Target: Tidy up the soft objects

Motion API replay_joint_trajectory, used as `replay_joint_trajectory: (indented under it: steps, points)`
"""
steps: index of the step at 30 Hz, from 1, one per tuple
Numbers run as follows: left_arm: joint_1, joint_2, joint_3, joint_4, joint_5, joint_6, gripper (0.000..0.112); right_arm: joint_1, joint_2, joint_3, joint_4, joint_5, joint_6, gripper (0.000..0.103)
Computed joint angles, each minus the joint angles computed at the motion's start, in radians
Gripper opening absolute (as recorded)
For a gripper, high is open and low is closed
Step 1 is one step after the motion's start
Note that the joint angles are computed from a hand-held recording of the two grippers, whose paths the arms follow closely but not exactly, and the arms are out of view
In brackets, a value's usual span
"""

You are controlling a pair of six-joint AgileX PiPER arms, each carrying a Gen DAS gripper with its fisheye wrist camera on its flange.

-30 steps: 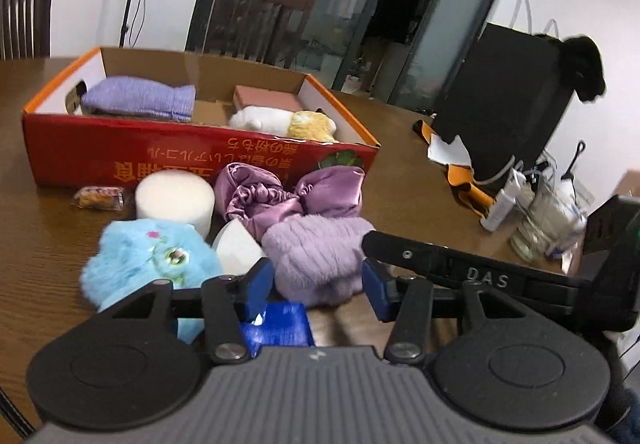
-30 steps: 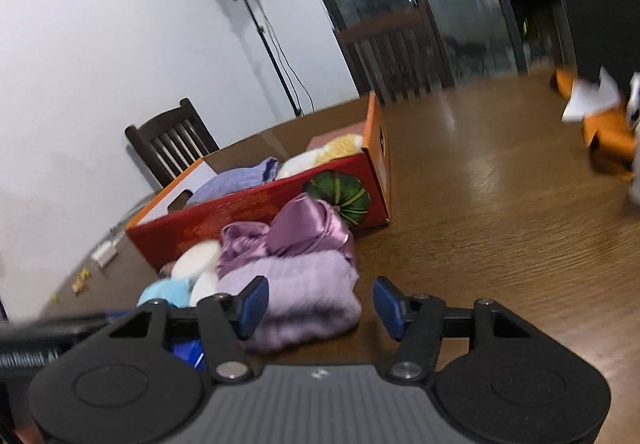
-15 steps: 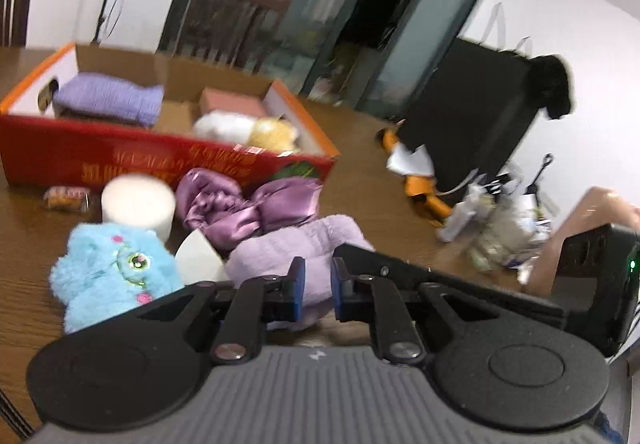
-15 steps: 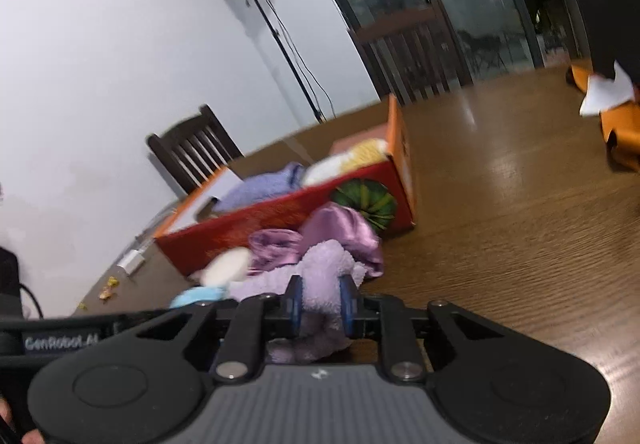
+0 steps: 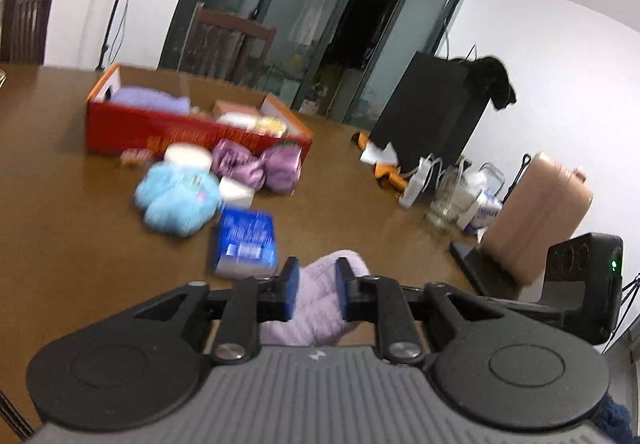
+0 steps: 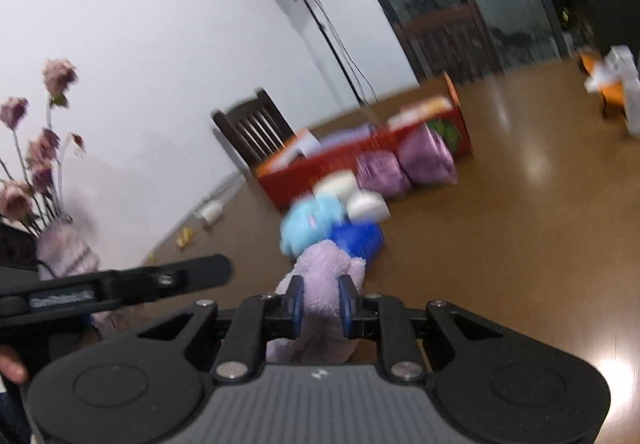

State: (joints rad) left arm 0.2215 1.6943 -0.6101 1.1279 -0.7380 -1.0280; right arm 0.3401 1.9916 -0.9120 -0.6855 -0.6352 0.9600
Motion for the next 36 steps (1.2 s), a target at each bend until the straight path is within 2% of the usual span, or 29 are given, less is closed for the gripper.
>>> replay_joint_trajectory:
  steps: [2,4,6,13,17,20,21,22,24,28,31,32,34,36]
  points:
    - [-0.017,0.006,0.036,-0.053,0.018,0.058,0.037,0.007,-0.001,0.041,0.05,0.0,-0.031,0.018]
    - [-0.037,0.024,0.056,-0.11,0.024,0.117,0.039,0.016,-0.001,0.071,0.117,0.001,-0.078,0.019]
    - [-0.041,0.049,0.052,-0.12,0.02,0.106,0.049,0.017,-0.004,0.094,0.155,0.002,-0.099,0.024]
    - [-0.055,0.123,-0.007,-0.14,0.02,0.063,0.055,0.009,-0.013,0.122,0.232,-0.042,-0.155,0.04]
    - [-0.056,0.18,-0.069,-0.104,0.037,-0.037,0.057,0.008,0.019,0.07,0.233,-0.01,-0.148,0.045]
    - [-0.05,0.205,-0.105,-0.048,0.035,-0.092,0.052,-0.007,0.045,0.019,0.165,0.025,-0.087,0.046]
    - [-0.046,0.216,-0.128,0.001,0.036,-0.136,0.041,-0.011,0.054,0.007,0.144,0.028,-0.068,0.045]
    - [-0.041,0.228,-0.152,0.06,0.032,-0.187,0.038,-0.018,0.062,-0.008,0.099,0.034,-0.032,0.044]
    - [-0.041,0.236,-0.176,0.098,0.034,-0.213,0.032,-0.024,0.077,-0.032,0.03,0.037,0.021,0.026]
    - [-0.025,0.221,-0.216,0.137,-0.002,-0.221,0.028,-0.007,0.061,-0.082,0.015,0.098,-0.002,0.023]
    - [-0.03,0.222,-0.315,0.14,-0.007,-0.227,0.028,-0.009,0.045,-0.166,-0.021,0.151,-0.013,0.023]
    - [-0.034,0.231,-0.365,0.149,0.001,-0.24,0.028,-0.013,0.052,-0.222,-0.061,0.172,0.01,0.023]
    - [-0.048,0.272,-0.518,0.202,0.05,-0.314,0.028,-0.022,0.096,-0.385,-0.237,0.241,0.151,0.023]
    - [-0.058,0.338,-0.703,0.3,0.096,-0.441,0.028,-0.027,0.173,-0.585,-0.373,0.284,0.271,0.023]
